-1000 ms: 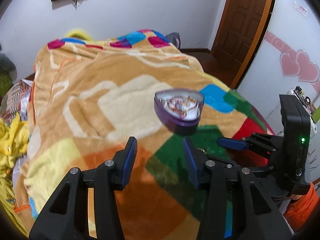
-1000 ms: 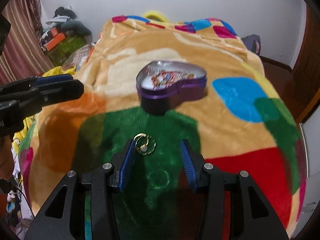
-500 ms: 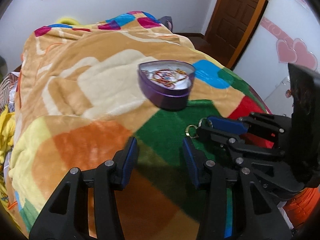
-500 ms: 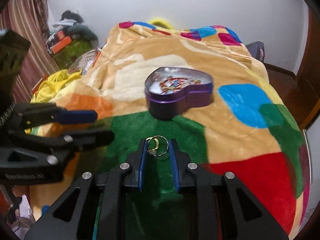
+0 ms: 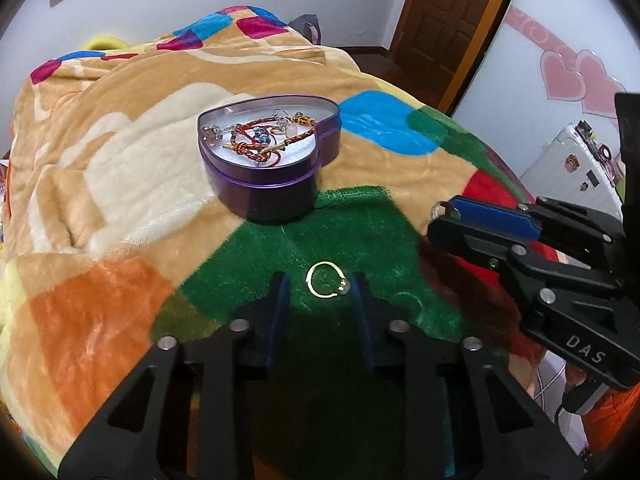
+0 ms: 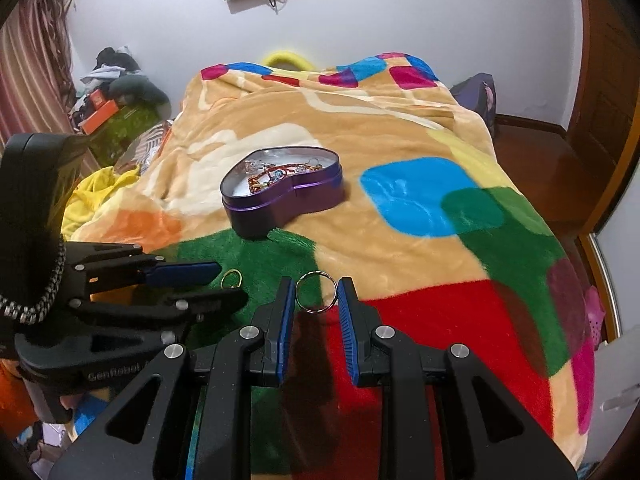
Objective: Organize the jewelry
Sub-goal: 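Grasp a gold ring with the right tool while the left tool grasps a silver ring, then carry both rings into the tin and open both tools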
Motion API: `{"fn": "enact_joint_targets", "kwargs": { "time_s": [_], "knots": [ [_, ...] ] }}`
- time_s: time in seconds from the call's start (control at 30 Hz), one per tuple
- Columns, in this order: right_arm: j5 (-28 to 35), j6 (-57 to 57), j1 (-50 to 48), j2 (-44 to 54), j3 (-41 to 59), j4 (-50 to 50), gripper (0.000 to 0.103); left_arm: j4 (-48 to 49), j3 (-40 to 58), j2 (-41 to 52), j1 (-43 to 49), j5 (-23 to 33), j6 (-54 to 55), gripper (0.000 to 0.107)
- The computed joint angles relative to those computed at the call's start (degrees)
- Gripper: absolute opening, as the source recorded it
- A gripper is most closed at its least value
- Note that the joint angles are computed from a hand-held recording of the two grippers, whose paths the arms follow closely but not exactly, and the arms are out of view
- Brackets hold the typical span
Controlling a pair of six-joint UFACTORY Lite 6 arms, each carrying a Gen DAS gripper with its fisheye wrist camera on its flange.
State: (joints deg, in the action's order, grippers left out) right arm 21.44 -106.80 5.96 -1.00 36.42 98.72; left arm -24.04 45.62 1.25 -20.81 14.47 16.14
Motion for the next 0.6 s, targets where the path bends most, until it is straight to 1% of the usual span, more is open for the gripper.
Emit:
{"fn": "enact_joint_targets", "kwargs": {
  "time_s": [0.03, 0.1, 0.2, 0.27, 0.37, 0.47, 0.6],
  "knots": [
    [0.03, 0.21, 0.03, -0.13, -0.02, -0.16, 0.020, -2.33, 0.00, -0.18, 0.66, 0.46, 2.50, 0.020],
    [0.02, 0.34, 0.30, -0.38, 0.04, -0.07, 0.020, -8.24, -0.34, -0.74, 2.15, 1.53, 8.43, 0.020],
    [0.32, 0.66, 0.42, -0.81, 0.23, -0.29, 0.020, -9.88, -1.02, -1.91, 3.04, 1.94, 9.89, 0.020],
    [0.40, 1.06, 0.45, -1.19, 0.39, -0.61, 0.020, -7.23, -1.24, -2.86, 2.70, 1.61, 7.06, 0.020],
    [0.33, 2.19, 0.65, -1.73, 1.12, -1.40, 0.020, 3.00, -1.33, -4.92, 1.42, 0.65, -2.71, 0.020],
    [0.43, 3.23, 0.61, -2.77, 1.74, -2.08, 0.020, 9.91, -0.88, -6.82, 1.02, 0.65, -8.95, 0.020],
    [0.24, 5.03, 0.97, -4.46, 2.82, -3.02, 0.020, 13.92, 0.53, -8.64, 1.52, 1.06, -12.56, 0.020]
  ]
}}
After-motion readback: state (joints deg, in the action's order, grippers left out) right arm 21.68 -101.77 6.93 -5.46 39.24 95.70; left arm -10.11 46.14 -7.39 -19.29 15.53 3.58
